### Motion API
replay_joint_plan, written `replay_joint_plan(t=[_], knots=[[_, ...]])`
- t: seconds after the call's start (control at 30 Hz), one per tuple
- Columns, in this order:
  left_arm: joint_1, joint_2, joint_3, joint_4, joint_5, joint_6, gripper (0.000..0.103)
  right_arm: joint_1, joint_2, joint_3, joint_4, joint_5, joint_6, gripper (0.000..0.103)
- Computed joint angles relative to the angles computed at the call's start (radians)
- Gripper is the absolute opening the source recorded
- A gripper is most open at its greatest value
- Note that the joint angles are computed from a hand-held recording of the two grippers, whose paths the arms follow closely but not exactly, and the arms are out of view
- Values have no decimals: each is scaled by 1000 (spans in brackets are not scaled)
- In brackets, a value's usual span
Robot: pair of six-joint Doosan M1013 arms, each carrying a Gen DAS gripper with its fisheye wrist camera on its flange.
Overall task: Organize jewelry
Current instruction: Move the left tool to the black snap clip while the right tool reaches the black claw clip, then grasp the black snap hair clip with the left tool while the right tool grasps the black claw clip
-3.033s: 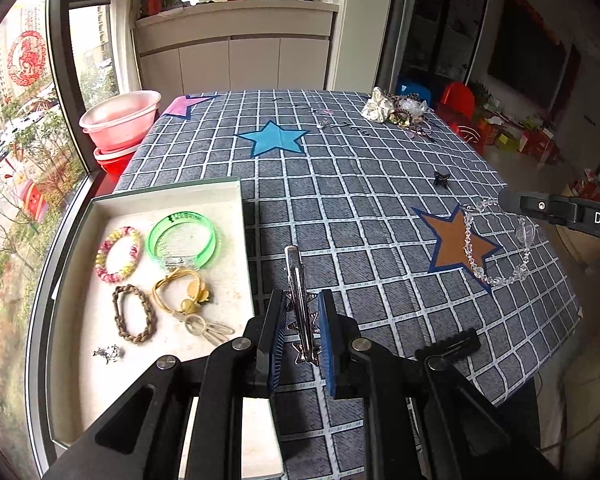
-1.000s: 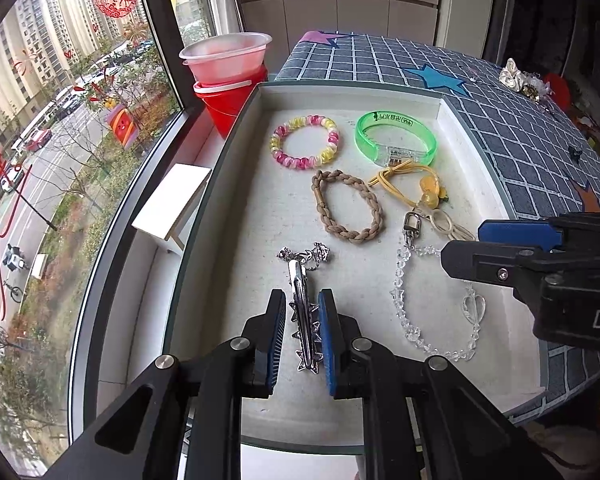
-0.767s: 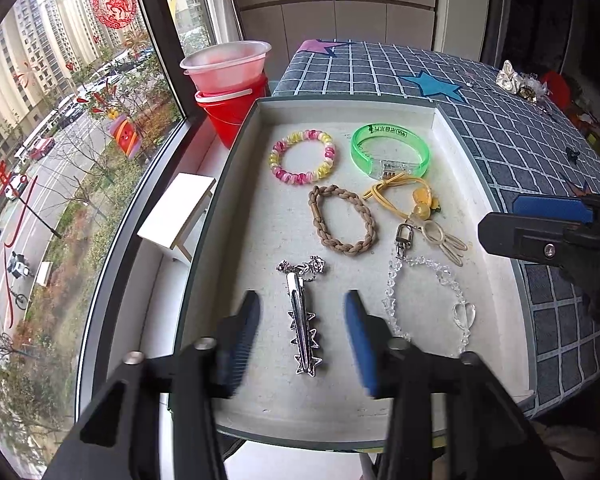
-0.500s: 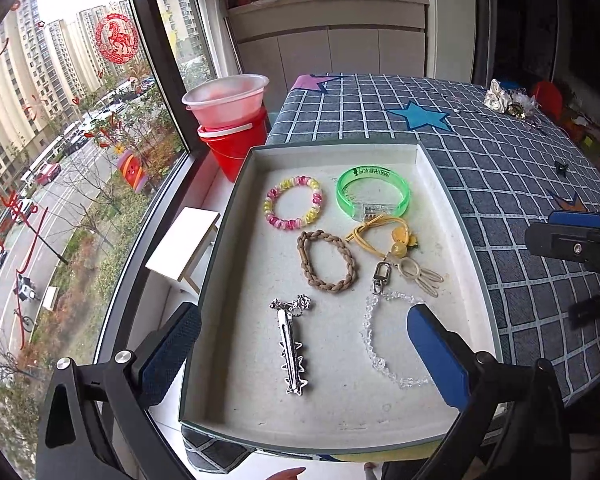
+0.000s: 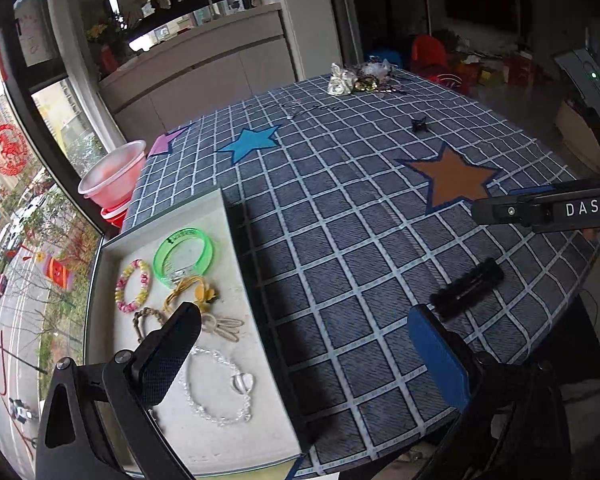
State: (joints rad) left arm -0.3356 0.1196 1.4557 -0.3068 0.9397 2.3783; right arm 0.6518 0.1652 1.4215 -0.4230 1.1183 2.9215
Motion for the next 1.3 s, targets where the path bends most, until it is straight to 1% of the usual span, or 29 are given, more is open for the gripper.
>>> replay_joint_plan(t=[0.17,0.3,0.4,0.6,0.73,0.83,1.13,1.3], knots=[[-45,0,12,-53,73,167,103,3,-50,65,-20,15,80,80],[-76,-7,32,-75,65,284,103,-3,-75,93,-26,37,115,80],[-99,0,35,-59,70,311,103,-13,-85,102,-29,46,124,80],[-134,16,38,-9,95,305,103,-38,-85,100,-20,55,91,80],[-151,25,42,45,95,264,103,-58,-79,97,-8,59,64,80],[-147,34,32,31,109,238,103,-74,-73,91,0,70,42,80],[-143,49,26,28,54,119,103,-122,-40,68,12,87,-16,80],[-141,68,7,35,43,50,103,-157,-14,51,9,90,-33,80]])
